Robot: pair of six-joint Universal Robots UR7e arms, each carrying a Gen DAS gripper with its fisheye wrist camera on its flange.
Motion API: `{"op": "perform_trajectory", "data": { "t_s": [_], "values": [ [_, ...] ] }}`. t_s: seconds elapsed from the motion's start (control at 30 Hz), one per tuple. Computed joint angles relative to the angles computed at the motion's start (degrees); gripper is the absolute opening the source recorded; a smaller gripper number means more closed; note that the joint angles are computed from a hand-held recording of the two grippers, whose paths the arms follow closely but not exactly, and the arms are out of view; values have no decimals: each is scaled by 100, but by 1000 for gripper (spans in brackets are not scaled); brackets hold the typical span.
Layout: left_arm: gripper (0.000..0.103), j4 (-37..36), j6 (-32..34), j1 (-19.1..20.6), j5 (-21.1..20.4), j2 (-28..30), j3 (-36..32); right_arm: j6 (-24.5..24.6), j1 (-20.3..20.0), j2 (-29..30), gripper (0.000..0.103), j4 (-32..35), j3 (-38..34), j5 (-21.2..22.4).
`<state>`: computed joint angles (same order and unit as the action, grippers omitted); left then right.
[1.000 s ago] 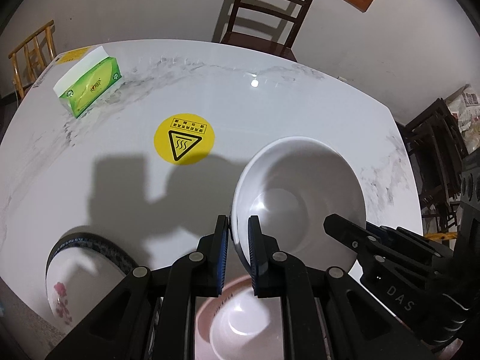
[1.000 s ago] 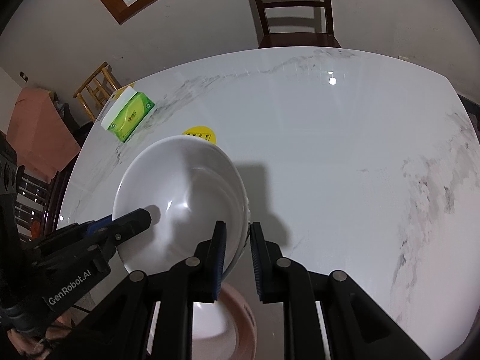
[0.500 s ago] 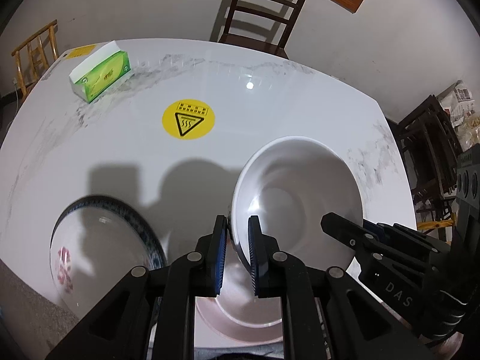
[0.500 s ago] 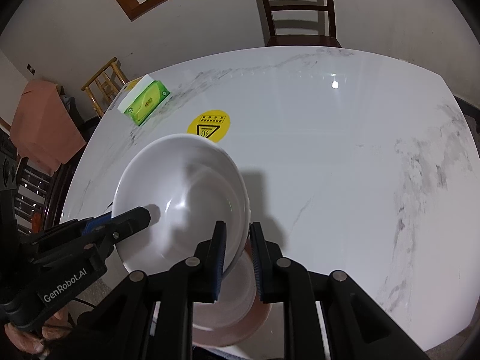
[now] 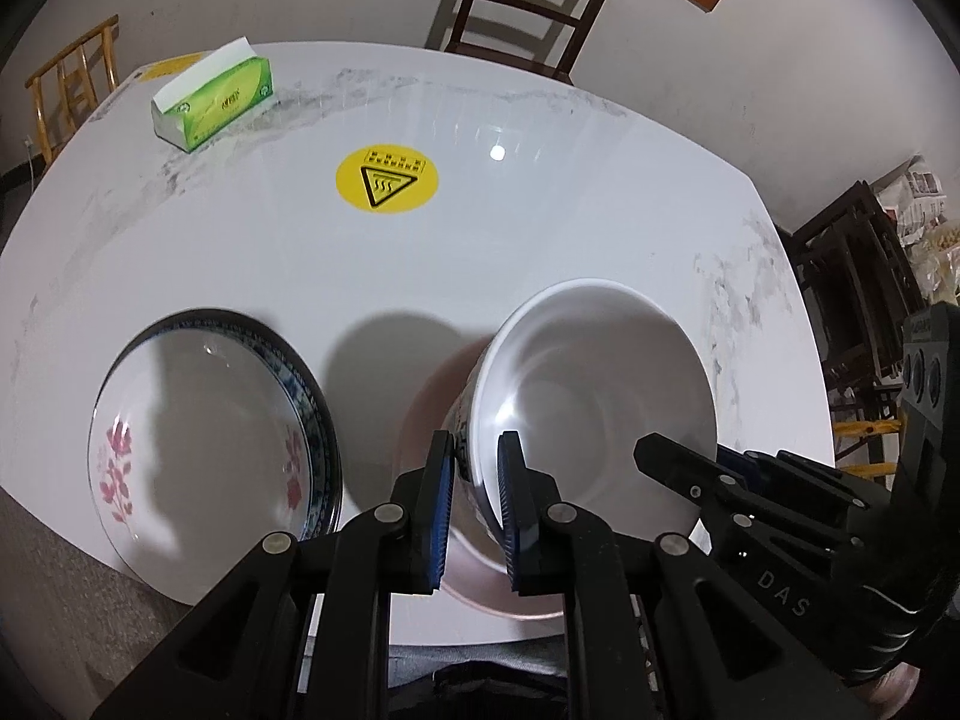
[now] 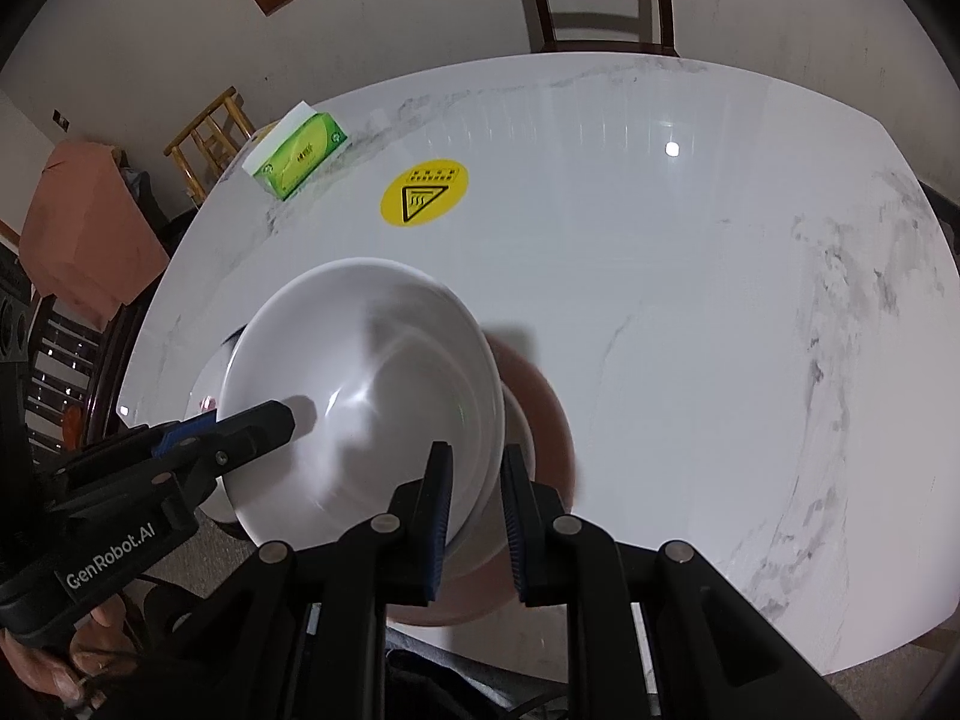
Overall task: Organize plates and bowls
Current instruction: 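Lift the small bowl and carry it over the nested bowls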
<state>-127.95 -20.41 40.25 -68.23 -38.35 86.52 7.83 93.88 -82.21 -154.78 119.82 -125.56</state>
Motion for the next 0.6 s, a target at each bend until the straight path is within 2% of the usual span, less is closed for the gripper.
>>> {"op": "perform_trajectory", "data": {
  "t_s": [0.6],
  "values": [
    [11, 216, -96, 119, -83, 115, 18, 121, -140, 73, 19, 134, 71, 64]
  ]
}}
